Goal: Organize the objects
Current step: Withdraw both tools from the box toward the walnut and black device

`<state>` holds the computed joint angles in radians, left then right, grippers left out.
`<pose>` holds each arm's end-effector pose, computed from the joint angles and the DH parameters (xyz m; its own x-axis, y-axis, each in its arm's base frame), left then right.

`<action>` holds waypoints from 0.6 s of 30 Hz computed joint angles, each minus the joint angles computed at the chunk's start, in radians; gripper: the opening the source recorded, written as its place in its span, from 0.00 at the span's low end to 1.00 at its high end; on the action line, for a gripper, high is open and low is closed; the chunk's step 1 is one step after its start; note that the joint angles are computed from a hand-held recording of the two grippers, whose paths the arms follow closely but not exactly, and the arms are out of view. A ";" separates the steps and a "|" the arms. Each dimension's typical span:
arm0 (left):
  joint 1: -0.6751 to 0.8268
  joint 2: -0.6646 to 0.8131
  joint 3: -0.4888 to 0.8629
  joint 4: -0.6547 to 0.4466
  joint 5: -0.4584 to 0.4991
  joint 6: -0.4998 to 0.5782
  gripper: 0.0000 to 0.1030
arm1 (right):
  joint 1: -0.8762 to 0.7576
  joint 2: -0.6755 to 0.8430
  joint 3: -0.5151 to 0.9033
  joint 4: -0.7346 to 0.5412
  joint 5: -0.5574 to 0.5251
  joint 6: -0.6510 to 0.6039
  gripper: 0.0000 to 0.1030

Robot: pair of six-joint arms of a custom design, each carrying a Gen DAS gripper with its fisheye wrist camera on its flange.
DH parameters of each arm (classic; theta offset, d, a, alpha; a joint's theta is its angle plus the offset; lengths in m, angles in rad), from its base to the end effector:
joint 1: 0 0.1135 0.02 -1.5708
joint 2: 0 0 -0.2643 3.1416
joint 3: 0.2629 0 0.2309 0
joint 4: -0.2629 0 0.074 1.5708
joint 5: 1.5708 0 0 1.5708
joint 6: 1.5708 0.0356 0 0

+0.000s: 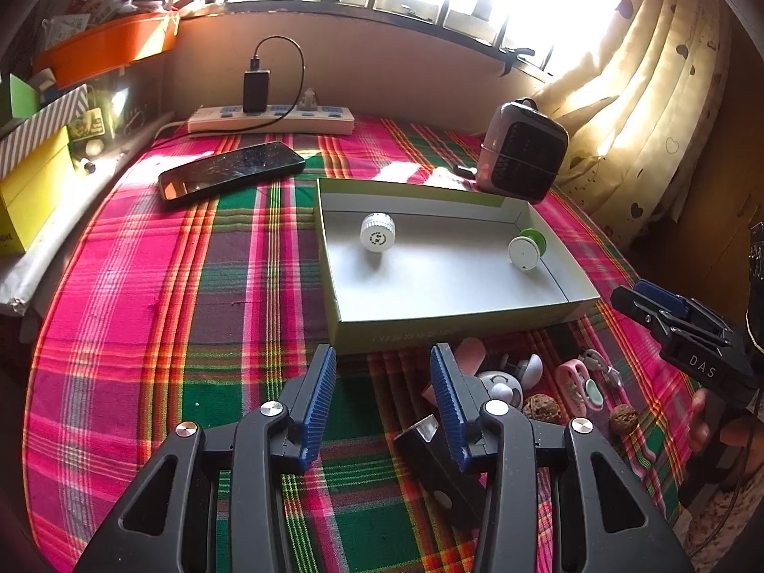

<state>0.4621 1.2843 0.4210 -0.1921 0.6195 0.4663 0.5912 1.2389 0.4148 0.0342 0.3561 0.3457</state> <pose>0.1762 0.0647 0.1470 -0.7437 0.0385 -0.6674 0.2548 0.9393 -0.2297 0.1771 0.1039 0.1642 -0.6628 -0.0624 -0.7462 -0.0999 0.9950 0.0056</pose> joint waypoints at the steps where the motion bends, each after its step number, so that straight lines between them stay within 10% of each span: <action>1: 0.007 -0.007 -0.004 -0.011 0.002 0.008 0.39 | 0.009 -0.012 -0.011 -0.002 0.008 0.001 0.53; 18: 0.093 -0.104 -0.070 -0.174 0.056 0.146 0.38 | 0.153 -0.238 -0.179 -0.072 0.060 0.066 0.53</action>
